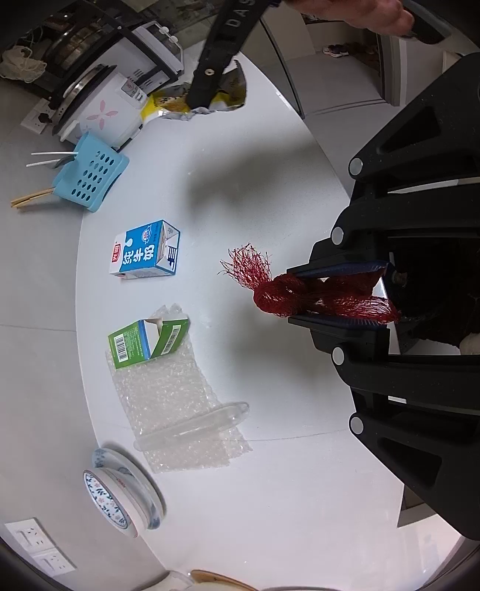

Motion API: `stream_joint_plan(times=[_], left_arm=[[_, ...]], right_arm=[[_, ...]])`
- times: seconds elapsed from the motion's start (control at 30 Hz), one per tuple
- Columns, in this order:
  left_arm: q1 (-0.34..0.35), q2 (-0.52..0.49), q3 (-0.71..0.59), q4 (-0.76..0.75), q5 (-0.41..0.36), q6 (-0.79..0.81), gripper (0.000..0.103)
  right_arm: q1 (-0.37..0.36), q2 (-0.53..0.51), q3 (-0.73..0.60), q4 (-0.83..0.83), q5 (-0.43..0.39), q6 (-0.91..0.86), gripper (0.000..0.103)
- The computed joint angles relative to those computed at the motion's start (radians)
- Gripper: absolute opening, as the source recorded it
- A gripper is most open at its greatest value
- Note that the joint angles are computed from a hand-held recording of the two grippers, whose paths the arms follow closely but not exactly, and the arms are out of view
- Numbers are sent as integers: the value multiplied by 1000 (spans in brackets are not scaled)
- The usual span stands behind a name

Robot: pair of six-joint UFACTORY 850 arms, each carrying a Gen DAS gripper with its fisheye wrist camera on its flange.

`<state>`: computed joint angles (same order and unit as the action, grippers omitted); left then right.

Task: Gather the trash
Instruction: 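Carry the red mesh net and yellow snack bag down over the bin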

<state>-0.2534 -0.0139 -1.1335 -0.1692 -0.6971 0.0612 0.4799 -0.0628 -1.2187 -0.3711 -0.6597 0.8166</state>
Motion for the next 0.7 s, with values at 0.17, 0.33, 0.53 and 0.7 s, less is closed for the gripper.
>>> stream_joint_plan(times=[0.17,0.33,0.53,0.7], left_arm=[[-6,31,25,0,-3,-7,18],[-16,56,55,7,-5,-22,18],[-31,93,97,11,-4,-35,18],[-45,127,139,26,-2,-56,18]], right_arm=[[26,35,49,37,10,-16,20],[60,65,101,59,14,-30,20],[96,98,151,46,7,-17,20],[113,126,187,42,9,-12,20]])
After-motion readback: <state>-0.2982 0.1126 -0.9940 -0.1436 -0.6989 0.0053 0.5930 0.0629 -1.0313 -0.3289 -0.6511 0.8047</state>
